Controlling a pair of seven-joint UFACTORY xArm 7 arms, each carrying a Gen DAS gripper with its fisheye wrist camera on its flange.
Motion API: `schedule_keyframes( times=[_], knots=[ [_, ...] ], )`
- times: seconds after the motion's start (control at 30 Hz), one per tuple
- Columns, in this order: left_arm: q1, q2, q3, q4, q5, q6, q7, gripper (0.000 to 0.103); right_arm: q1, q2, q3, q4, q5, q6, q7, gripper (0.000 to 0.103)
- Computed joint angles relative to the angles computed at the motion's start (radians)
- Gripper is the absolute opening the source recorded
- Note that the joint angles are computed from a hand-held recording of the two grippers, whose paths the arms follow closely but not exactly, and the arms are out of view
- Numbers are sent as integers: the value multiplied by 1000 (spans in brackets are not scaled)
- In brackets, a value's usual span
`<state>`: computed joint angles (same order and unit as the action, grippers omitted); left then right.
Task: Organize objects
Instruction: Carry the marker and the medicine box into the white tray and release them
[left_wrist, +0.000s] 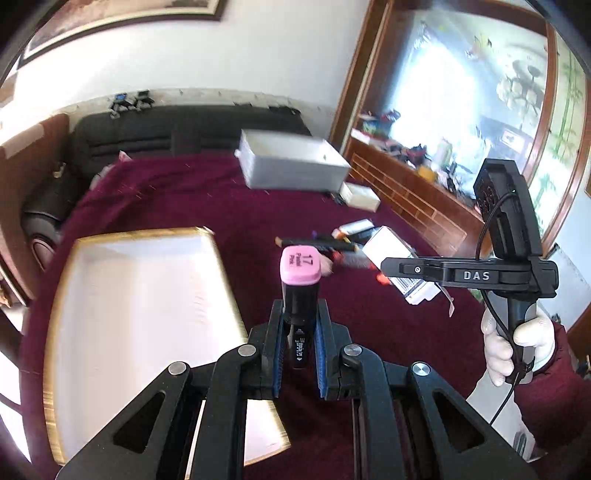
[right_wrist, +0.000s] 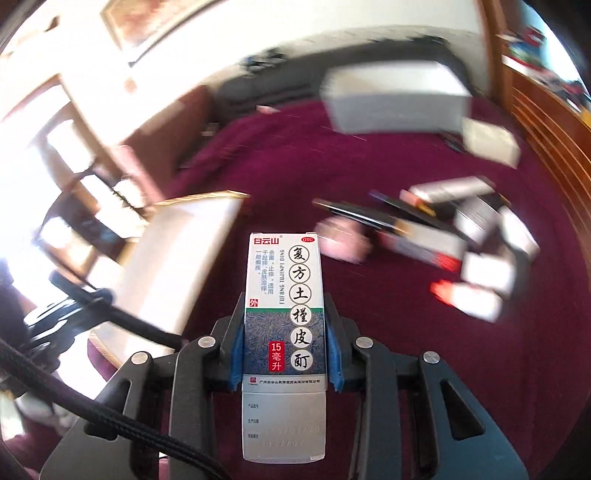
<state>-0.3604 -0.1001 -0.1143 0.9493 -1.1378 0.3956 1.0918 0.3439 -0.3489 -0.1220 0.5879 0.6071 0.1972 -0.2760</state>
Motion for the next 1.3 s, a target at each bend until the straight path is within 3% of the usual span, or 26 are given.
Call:
schedule_keyframes(
  times=[0.17, 0.37, 0.6, 0.7, 0.87, 1.0, 1.17, 1.3],
  knots=[
    [58, 17, 23, 40, 221, -15, -139, 12, 135, 121, -34, 194, 181, 83, -147, 32],
    [110, 214, 8, 187, 489, -27, -379, 12, 85, 433, 35, 488, 239, 166, -105, 32],
    [154, 479, -25, 436, 659, 40, -561, 12, 35, 717, 58, 744, 55, 210, 131, 32],
    [175, 562, -53, 537, 696, 70, -614, 12, 14, 776, 67, 806, -7, 232, 201, 32],
    [169, 678, -47, 662, 812, 120, -739, 12, -13, 854, 83, 889, -109, 255, 310, 32],
    [203, 737, -82, 712, 811, 162, -767, 11, -50, 897, 122, 923, -165, 259, 350, 33],
    [212, 748, -102, 713, 809, 152, -776, 11, -22, 928, 105, 956, -332, 241, 439, 33],
    [229, 718, -108, 686, 791, 156, -795, 16, -50, 921, 138, 938, -386, 217, 485, 38]
  ],
)
